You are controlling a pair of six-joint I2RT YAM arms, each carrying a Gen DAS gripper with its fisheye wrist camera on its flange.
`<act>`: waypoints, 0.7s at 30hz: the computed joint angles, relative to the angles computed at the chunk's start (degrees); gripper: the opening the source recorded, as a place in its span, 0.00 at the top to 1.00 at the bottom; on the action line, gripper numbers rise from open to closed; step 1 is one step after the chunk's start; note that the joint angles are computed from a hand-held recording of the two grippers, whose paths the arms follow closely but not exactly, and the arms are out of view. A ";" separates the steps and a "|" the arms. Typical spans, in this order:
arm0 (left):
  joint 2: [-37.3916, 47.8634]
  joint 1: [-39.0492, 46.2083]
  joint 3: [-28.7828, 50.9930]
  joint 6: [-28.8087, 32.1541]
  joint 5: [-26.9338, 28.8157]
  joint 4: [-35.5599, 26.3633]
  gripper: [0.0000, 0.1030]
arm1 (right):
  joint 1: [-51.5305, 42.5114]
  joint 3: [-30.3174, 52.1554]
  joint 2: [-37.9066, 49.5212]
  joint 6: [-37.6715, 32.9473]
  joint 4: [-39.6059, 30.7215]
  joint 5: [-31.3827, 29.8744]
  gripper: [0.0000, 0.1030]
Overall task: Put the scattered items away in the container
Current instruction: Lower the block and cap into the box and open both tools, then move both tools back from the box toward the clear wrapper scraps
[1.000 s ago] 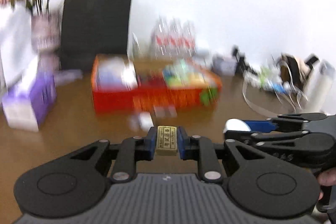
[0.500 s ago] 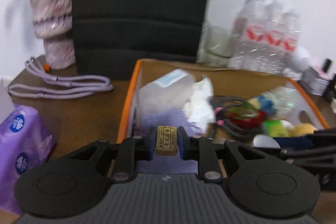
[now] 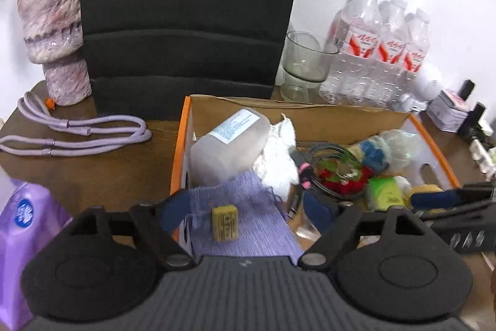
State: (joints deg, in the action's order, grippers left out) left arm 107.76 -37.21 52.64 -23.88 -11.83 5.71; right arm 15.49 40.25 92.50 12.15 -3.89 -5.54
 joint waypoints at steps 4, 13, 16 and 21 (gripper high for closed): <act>-3.27 -2.49 -1.17 -0.86 -4.15 -3.98 0.01 | -3.01 2.03 -3.00 -3.28 -10.89 -0.59 0.17; -9.72 -9.00 -1.86 -3.86 -8.54 -12.25 0.01 | 0.56 -4.23 -13.14 -0.43 -17.56 8.62 0.17; -12.75 -12.25 -4.17 -5.53 -13.23 -11.72 0.00 | 3.58 -6.48 -17.20 0.81 -18.09 11.37 0.16; -16.51 -25.28 -22.04 -6.78 -35.59 17.21 0.00 | 14.64 -24.22 -37.82 3.19 -2.29 22.59 0.16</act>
